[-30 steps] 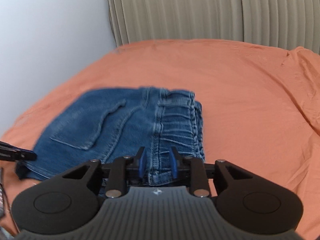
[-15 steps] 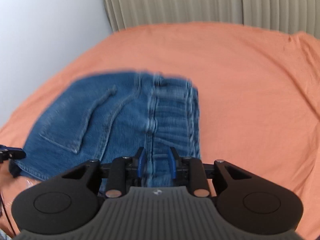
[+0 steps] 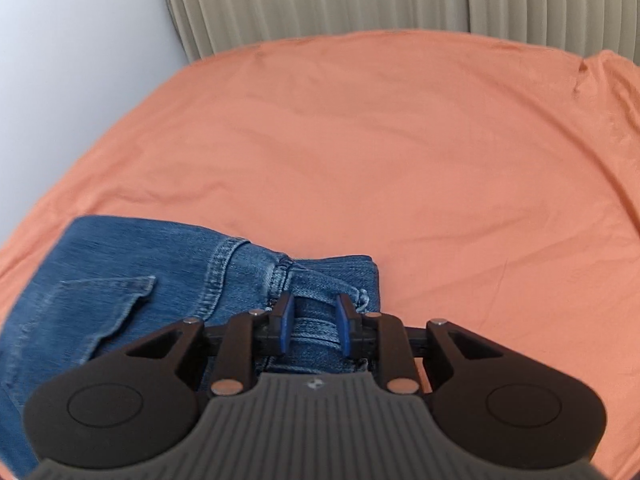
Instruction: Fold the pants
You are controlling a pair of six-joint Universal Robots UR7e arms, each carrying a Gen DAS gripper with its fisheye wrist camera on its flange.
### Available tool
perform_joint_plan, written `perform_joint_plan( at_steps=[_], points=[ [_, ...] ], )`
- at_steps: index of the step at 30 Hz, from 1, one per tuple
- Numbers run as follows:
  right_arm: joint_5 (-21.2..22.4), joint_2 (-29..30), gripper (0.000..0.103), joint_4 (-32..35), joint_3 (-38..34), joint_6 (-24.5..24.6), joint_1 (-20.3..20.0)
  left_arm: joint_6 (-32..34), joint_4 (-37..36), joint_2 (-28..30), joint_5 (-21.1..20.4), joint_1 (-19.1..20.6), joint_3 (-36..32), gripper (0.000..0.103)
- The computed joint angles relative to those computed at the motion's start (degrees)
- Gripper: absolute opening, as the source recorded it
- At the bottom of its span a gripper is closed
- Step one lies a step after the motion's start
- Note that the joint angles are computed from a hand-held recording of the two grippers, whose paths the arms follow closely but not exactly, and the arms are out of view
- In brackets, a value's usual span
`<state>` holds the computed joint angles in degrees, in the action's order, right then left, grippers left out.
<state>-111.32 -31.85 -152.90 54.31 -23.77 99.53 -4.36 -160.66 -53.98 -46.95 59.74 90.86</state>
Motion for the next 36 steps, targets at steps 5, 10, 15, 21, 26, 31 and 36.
perform_joint_plan(
  at_steps=[5, 10, 15, 21, 26, 31, 36],
  points=[
    [-1.32, 1.76, 0.018, 4.44, -4.47, 1.72, 0.54, -3.28, 2.0, -0.26, 1.55, -0.98, 0.07, 0.04],
    [2.0, -4.58, 0.032, -1.78, 3.74, -1.46, 2.43, -2.8, -0.75, -0.67, 7.6, -5.18, 0.79, 0.04],
    [6.54, -14.89, 0.065, -12.07, 17.93, -6.31, 5.59, 5.68, -13.7, -1.49, 14.13, -12.09, 4.73, 0.057],
    [10.05, -27.62, 0.08, -20.11, 34.24, -6.35, 8.18, 7.53, -16.66, -2.96, 22.86, -21.06, 8.9, 0.098],
    [9.55, -35.44, 0.08, -28.24, 46.61, -7.39, 9.32, 3.75, -11.92, -2.24, 30.02, -26.3, 11.83, 0.098],
    [7.29, -40.18, 0.081, -33.97, 55.86, -6.55, 8.93, -12.24, -0.9, -4.73, 30.39, -28.16, 16.58, 0.098],
    [7.41, -41.02, 0.081, -38.07, 61.36, -5.92, 7.9, -21.61, 5.54, -6.76, 28.41, -28.07, 19.93, 0.098]
  ],
)
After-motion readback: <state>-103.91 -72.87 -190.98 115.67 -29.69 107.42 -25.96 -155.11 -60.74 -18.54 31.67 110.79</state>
